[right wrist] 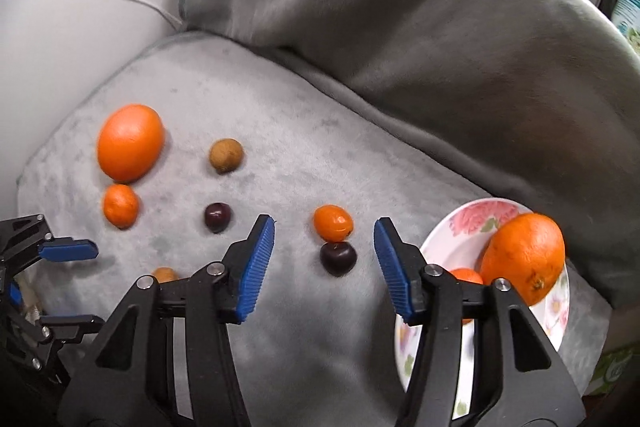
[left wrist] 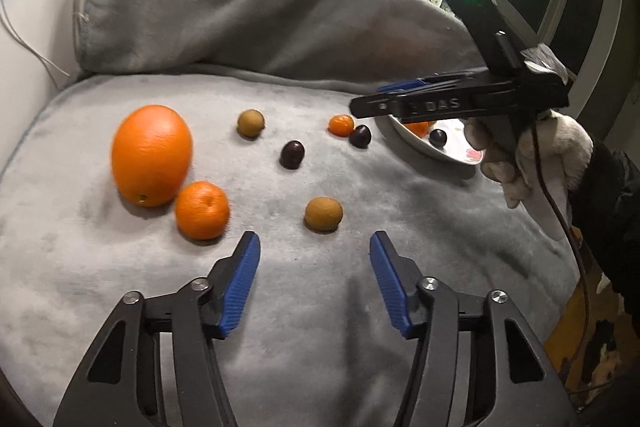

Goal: Organize fruits
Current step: 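Grasp the kiwi with the left tool while the right tool grasps a kumquat, then carry the kumquat to the plate with the right tool while the left holds the kiwi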

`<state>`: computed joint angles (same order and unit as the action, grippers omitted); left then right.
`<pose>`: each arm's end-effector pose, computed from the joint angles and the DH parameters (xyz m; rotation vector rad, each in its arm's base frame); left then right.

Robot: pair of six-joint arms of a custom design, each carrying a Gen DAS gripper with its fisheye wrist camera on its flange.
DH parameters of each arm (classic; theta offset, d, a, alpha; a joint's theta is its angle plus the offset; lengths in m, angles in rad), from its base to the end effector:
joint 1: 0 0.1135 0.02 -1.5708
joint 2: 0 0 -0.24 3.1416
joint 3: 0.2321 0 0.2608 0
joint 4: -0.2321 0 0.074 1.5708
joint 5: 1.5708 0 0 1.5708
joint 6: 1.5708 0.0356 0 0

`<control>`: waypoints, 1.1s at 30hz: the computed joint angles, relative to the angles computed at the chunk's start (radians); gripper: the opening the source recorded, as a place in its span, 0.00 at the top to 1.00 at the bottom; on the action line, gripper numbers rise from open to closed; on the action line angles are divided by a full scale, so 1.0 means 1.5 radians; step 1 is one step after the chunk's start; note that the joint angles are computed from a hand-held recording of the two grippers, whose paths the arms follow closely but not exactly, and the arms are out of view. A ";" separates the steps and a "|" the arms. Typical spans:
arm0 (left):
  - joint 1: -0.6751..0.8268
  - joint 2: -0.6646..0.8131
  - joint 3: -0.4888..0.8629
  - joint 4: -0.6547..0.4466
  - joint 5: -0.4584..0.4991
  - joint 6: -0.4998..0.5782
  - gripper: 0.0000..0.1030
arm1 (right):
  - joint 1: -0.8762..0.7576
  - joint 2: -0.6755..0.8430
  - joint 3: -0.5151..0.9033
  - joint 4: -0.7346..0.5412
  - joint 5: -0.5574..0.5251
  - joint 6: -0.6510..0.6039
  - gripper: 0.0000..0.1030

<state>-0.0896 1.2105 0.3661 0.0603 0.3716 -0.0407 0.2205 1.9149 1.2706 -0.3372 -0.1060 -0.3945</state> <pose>0.2226 -0.0330 0.1125 0.2392 2.3296 -0.5010 0.3902 0.0913 0.1440 -0.8094 2.4132 0.0674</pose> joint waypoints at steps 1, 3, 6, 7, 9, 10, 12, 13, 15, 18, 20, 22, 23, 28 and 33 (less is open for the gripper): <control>-0.003 0.013 0.006 0.004 -0.001 -0.001 0.47 | 0.002 0.011 0.010 -0.003 0.008 -0.002 0.47; -0.013 0.034 0.018 0.007 -0.009 -0.003 0.48 | 0.003 0.041 0.040 -0.016 0.020 -0.006 0.47; -0.025 0.062 0.037 0.014 -0.013 -0.003 0.50 | 0.004 0.075 0.075 -0.033 0.027 -0.012 0.52; -0.028 0.071 0.042 0.017 -0.014 -0.002 0.50 | 0.004 0.083 0.082 -0.037 0.026 -0.013 0.53; -0.035 0.096 0.058 0.021 -0.019 -0.002 0.50 | 0.005 0.099 0.098 -0.045 0.024 -0.015 0.53; -0.039 0.106 0.065 0.023 -0.022 -0.002 0.50 | 0.005 0.104 0.104 -0.047 0.026 -0.016 0.53; -0.046 0.132 0.082 0.025 -0.031 -0.004 0.51 | 0.007 0.117 0.118 -0.054 0.026 -0.019 0.53; -0.049 0.140 0.088 0.024 -0.036 -0.003 0.51 | 0.007 0.125 0.125 -0.059 0.026 -0.021 0.53; -0.058 0.157 0.101 0.022 -0.043 -0.002 0.51 | 0.010 0.136 0.135 -0.065 0.032 -0.024 0.54; -0.066 0.172 0.112 0.018 -0.050 0.001 0.53 | 0.013 0.159 0.162 -0.078 0.041 -0.026 0.56; -0.066 0.186 0.122 0.015 -0.053 0.003 0.53 | 0.014 0.174 0.180 -0.086 0.042 -0.023 0.57; -0.063 0.209 0.138 0.014 -0.051 0.003 0.53 | 0.015 0.188 0.196 -0.094 0.040 -0.019 0.59; -0.061 0.217 0.143 0.012 -0.049 0.003 0.55 | 0.014 0.193 0.202 -0.098 0.036 -0.018 0.62; -0.065 0.226 0.152 0.005 -0.055 0.010 0.61 | 0.015 0.197 0.208 -0.104 0.026 -0.018 0.71; -0.060 0.243 0.159 0.017 -0.044 0.013 0.75 | 0.015 0.188 0.197 -0.099 0.023 -0.011 0.73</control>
<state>-0.1797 1.5756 0.6051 0.0863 0.3061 -0.0209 0.2430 2.1970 1.5659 -0.4852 -0.0718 -0.4111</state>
